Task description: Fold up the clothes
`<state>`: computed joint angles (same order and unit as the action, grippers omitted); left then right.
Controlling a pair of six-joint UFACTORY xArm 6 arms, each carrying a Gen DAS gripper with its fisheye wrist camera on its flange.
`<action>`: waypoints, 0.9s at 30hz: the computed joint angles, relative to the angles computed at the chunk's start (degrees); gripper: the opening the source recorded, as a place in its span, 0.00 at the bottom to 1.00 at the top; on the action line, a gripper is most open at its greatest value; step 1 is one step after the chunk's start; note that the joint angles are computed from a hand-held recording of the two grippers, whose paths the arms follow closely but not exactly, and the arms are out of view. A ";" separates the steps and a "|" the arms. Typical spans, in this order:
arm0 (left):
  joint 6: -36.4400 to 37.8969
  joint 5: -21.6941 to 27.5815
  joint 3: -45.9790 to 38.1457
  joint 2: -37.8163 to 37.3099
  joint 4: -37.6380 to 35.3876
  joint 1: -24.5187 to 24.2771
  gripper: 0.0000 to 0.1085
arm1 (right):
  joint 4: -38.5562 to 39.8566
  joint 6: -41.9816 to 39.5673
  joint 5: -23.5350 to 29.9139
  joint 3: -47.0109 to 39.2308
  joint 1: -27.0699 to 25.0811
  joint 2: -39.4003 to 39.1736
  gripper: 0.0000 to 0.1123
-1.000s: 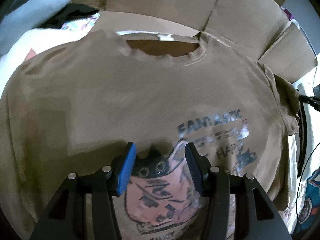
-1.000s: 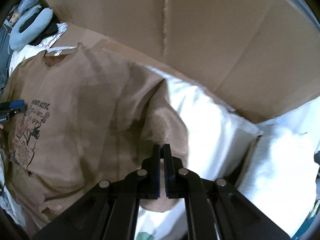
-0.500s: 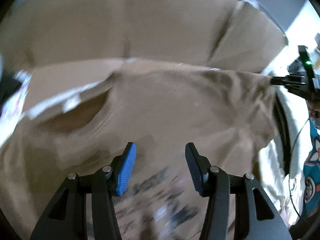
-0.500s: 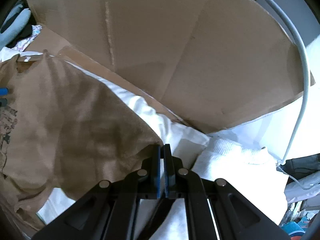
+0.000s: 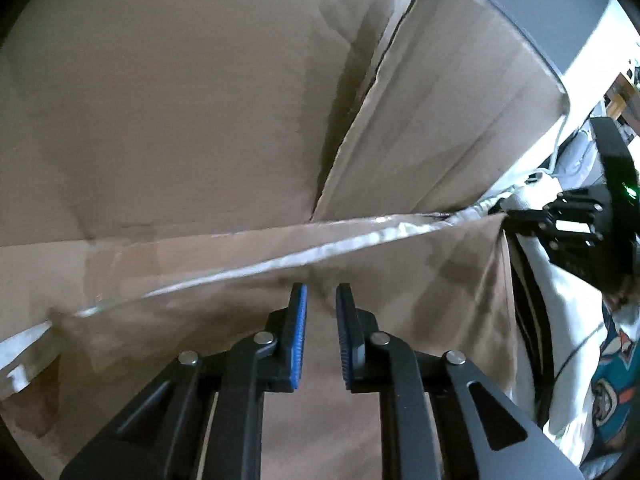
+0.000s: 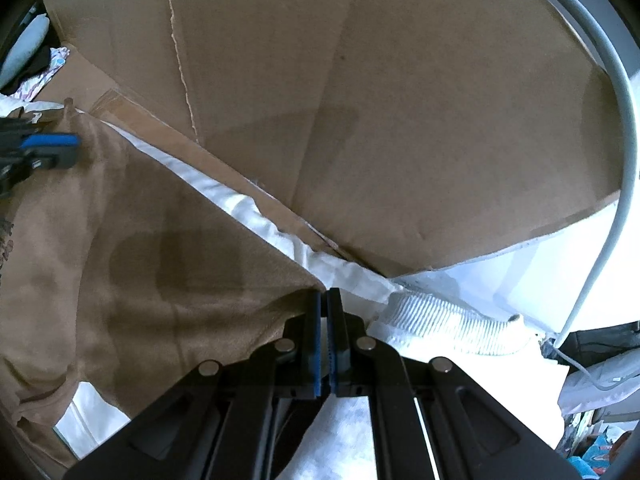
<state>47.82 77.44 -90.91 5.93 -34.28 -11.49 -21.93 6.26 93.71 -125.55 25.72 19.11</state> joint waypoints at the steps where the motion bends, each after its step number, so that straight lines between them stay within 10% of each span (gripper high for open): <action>1: -0.64 -0.37 -0.25 0.66 0.28 -1.04 0.08 | 0.05 -0.11 0.08 -0.29 -0.10 0.20 0.02; 21: -10.23 -1.12 0.29 3.50 5.61 -5.42 0.09 | 3.67 -0.01 4.31 -3.43 -2.10 4.14 0.02; 27: -9.87 3.28 0.46 1.24 4.39 -4.46 0.09 | 9.86 4.14 2.67 -2.05 -4.25 0.51 0.24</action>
